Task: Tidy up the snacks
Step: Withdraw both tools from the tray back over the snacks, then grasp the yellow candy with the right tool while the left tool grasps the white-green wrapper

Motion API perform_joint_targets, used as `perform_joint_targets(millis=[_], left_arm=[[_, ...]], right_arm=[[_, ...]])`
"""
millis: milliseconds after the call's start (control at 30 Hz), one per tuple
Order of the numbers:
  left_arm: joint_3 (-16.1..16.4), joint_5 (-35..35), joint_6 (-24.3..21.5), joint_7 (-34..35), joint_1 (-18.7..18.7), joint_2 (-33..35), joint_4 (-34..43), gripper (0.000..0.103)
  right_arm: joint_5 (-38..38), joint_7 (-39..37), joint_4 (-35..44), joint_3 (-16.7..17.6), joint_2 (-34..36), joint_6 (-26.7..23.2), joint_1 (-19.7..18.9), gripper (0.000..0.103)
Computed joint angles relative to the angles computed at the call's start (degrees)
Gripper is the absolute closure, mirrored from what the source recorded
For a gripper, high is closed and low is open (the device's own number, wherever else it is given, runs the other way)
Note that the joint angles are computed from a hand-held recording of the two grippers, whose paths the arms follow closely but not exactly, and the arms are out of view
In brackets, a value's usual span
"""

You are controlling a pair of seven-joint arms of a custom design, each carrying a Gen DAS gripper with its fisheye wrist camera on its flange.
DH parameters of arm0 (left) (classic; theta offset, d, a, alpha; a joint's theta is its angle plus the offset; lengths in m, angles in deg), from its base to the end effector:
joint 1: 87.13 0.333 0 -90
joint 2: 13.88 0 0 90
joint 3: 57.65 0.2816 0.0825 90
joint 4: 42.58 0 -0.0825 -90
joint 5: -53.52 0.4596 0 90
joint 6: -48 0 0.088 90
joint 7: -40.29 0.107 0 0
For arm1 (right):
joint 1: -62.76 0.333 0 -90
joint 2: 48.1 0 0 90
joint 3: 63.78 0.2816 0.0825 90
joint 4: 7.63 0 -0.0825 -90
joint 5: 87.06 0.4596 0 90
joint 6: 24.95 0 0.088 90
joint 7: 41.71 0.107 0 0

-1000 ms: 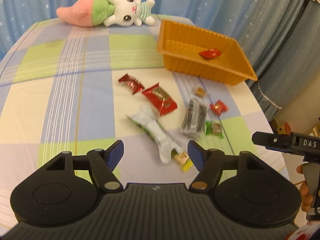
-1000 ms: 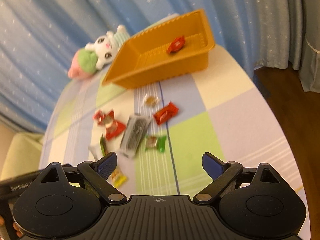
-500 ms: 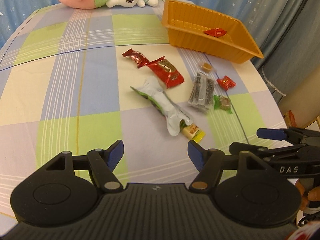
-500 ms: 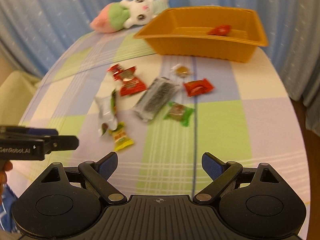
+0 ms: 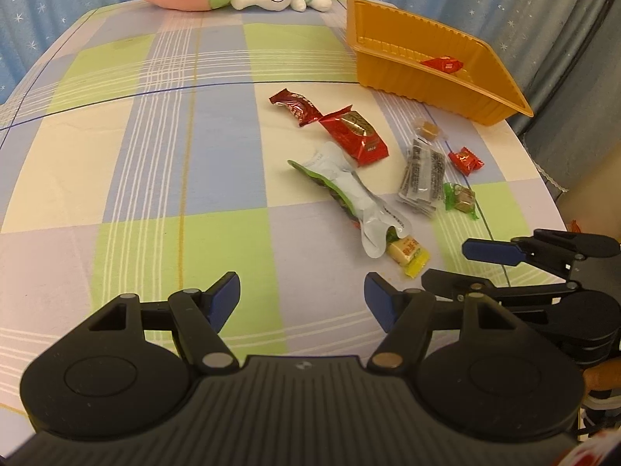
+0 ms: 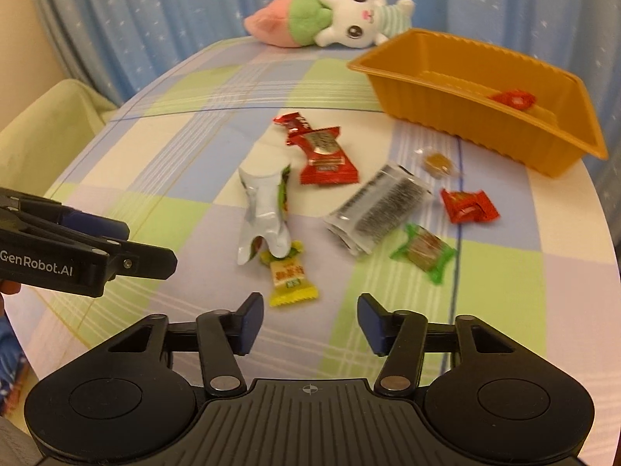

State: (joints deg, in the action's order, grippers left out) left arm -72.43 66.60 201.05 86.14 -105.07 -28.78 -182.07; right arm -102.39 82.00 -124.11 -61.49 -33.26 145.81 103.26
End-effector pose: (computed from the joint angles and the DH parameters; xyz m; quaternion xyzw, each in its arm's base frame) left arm 0.4692 -0.3073 0.3754 -0.6872 0.6783 -0.2230 0.1336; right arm 0.4913 0.4789 0.3143 -0.7843 0.5186 -0.0990 0.3257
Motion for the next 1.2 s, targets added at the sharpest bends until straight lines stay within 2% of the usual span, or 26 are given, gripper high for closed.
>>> perform_joint_targets(millis=[67,600,700,800,833,1067,1200], left_arm=[[0.1,0.0,0.0,-0.2,0.1,-0.2,-0.3,0.035],[0.4,-0.3,0.2,-0.1,0.5,-0.5,-0.9,0.035],[0.4,-0.2,0.3,-0.2,0.6,-0.5,-0.9,0.035],[0.4,-0.2,0.3,-0.2,0.6,-0.5,-0.8,0.035],[0.4,-0.2,0.4,-0.1,0.6,-0.5,-0.8,0.035],[0.3,0.0,0.7,-0.3,0.7,0.3,0.0,0.035],[0.1,0.5,1.5,-0.4,0.7,1.3,0.8,0.035]], right_arm=[[0.3,-1.3,0.9,0.4,0.8,0.3,-0.2,0.052],[-2.8,-4.3,7.9,-3.1,6.9,-1.1,3.6,0.062],[-3.4,-4.6,8.6,-3.7,7.5,-1.6,4.3,0.066],[-4.7,-4.6,8.7,-4.4,7.6,-1.4,5.0,0.074],[-5.0,-4.8,8.7,-4.5,7.6,-1.5,5.0,0.077],[-1.7,-8.1,6.6,-1.9,6.1,-1.5,2.7,0.08],[-0.8,-6.8,3.6,-2.0,3.5,-1.5,2.5,0.081]])
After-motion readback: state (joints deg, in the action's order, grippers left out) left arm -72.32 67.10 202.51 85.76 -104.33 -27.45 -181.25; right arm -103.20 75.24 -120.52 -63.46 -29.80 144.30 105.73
